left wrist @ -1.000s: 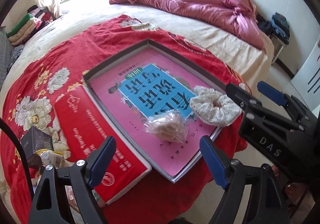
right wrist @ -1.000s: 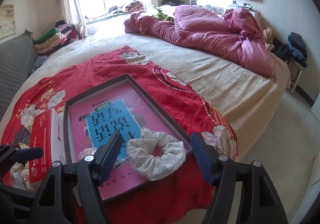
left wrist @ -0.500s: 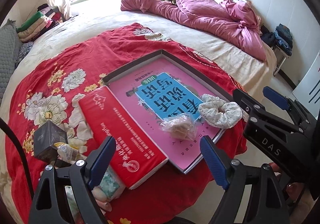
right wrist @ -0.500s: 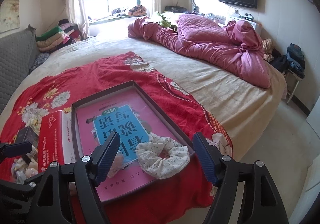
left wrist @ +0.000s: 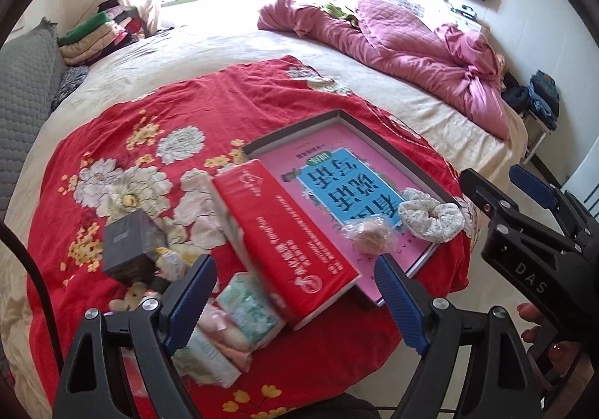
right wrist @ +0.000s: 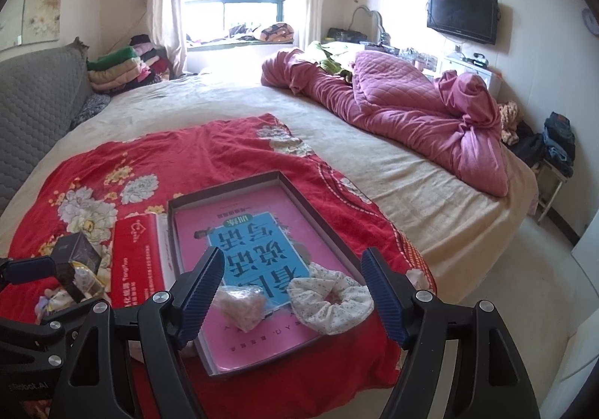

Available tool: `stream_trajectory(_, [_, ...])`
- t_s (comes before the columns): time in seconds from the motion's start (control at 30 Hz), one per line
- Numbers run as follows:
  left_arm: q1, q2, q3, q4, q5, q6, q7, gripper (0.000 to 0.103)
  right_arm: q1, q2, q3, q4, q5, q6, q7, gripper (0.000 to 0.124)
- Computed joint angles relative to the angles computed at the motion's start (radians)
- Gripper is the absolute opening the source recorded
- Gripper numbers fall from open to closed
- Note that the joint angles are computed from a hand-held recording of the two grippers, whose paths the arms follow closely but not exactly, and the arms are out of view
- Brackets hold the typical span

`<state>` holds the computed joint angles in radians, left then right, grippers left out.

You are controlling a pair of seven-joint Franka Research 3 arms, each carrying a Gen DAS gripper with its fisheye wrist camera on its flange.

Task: Organize soft objects
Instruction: 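Move both open tools back toward the pile of items, then grasp the green-patterned tissue pack with the right tool while the left tool grasps the mint-green ball bag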

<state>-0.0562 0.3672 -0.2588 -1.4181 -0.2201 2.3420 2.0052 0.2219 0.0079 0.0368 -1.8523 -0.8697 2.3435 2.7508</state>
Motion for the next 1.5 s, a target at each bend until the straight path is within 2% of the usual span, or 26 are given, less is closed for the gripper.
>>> stream_trajectory(0.23, [0.037,-0.033,0.016,-0.026,-0.028,0.018,-0.008,0.086,0.024,0.013,0.013,0.043,-0.022,-0.009,-0.005,0.077])
stream_trajectory(0.57, [0.076,-0.064,0.044,-0.056,-0.028,0.030,-0.026,0.086,0.084,0.073,0.014,0.136,-0.016,-0.023,-0.084,0.077])
stream_trajectory(1.0, [0.151,-0.073,0.088,-0.060,-0.045,0.026,-0.054,0.086,0.160,0.145,-0.007,0.226,0.038,0.028,-0.184,0.077])
stream_trajectory(1.23, [0.193,-0.058,0.104,-0.048,-0.035,0.020,-0.089,0.086,0.193,0.178,-0.016,0.265,0.067,0.025,-0.237,0.077])
stream_trajectory(1.5, [0.210,-0.070,0.117,-0.115,0.011,0.037,-0.093,0.086,0.228,0.212,-0.026,0.290,0.091,0.049,-0.294,0.077])
